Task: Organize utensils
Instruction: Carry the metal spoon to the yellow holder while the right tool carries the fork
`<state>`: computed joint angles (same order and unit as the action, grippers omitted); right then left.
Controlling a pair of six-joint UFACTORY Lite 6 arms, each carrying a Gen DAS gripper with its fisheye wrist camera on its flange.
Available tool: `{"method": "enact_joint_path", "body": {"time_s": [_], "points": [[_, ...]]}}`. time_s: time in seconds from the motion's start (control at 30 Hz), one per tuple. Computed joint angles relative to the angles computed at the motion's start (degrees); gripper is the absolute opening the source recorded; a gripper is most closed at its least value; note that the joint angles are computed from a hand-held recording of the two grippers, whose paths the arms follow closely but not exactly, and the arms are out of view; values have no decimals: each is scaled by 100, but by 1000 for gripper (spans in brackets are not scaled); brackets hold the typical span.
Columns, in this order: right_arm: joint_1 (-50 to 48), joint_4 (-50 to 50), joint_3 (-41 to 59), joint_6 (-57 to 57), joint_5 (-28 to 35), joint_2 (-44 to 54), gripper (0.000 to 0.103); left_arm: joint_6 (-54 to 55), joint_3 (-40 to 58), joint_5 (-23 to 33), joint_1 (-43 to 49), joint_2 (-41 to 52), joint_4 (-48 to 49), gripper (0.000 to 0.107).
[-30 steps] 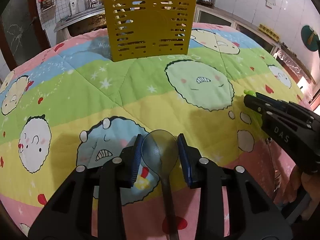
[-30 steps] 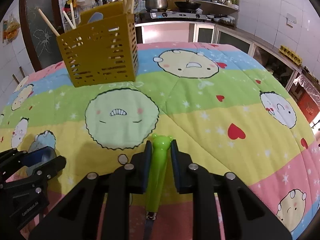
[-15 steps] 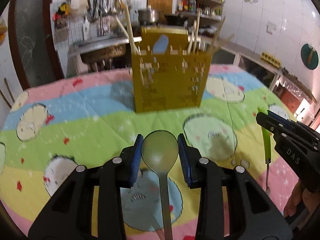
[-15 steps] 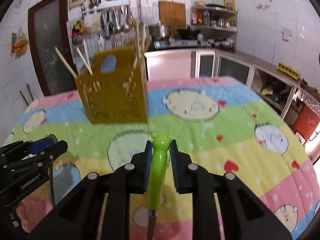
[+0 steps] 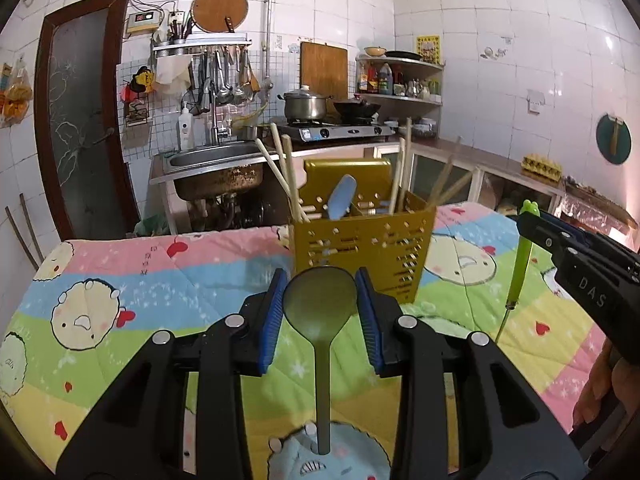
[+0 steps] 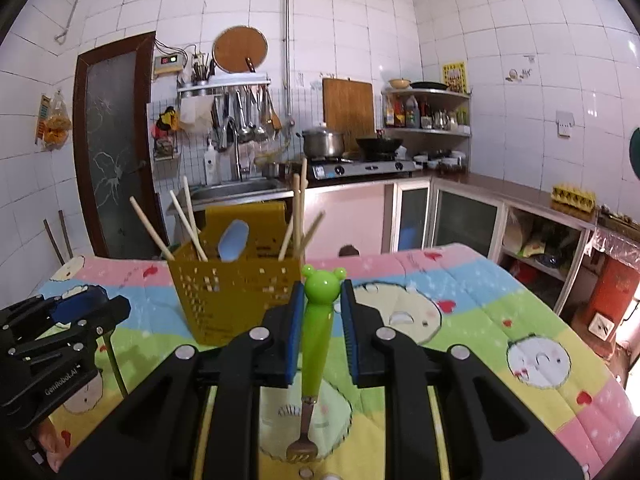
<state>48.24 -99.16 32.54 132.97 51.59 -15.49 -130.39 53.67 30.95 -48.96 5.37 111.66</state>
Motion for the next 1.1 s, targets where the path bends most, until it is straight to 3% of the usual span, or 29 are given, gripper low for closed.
{"method": "enact_joint_path", "body": {"time_s": [0.27, 0.6, 0.83, 0.97, 1.1], "points": [[-216, -398, 333, 19, -142, 429, 19, -660, 498, -484, 544, 315, 798, 34], [-548, -395, 714, -601, -555, -161, 19, -801, 1163, -1096, 990, 219, 1031, 34], [-901, -74, 2185, -1775, -1172, 50, 19, 1164, 2588, -1509, 1156, 417, -700, 34], [-1096, 214, 3365, -2520, -1332, 753, 19, 3180, 3952, -1484, 1124, 1015, -2519, 34], [-1364, 218, 4248, -2751, -1447, 1532, 19, 4486, 5244, -1364, 1143, 1868, -3654, 34]]}}
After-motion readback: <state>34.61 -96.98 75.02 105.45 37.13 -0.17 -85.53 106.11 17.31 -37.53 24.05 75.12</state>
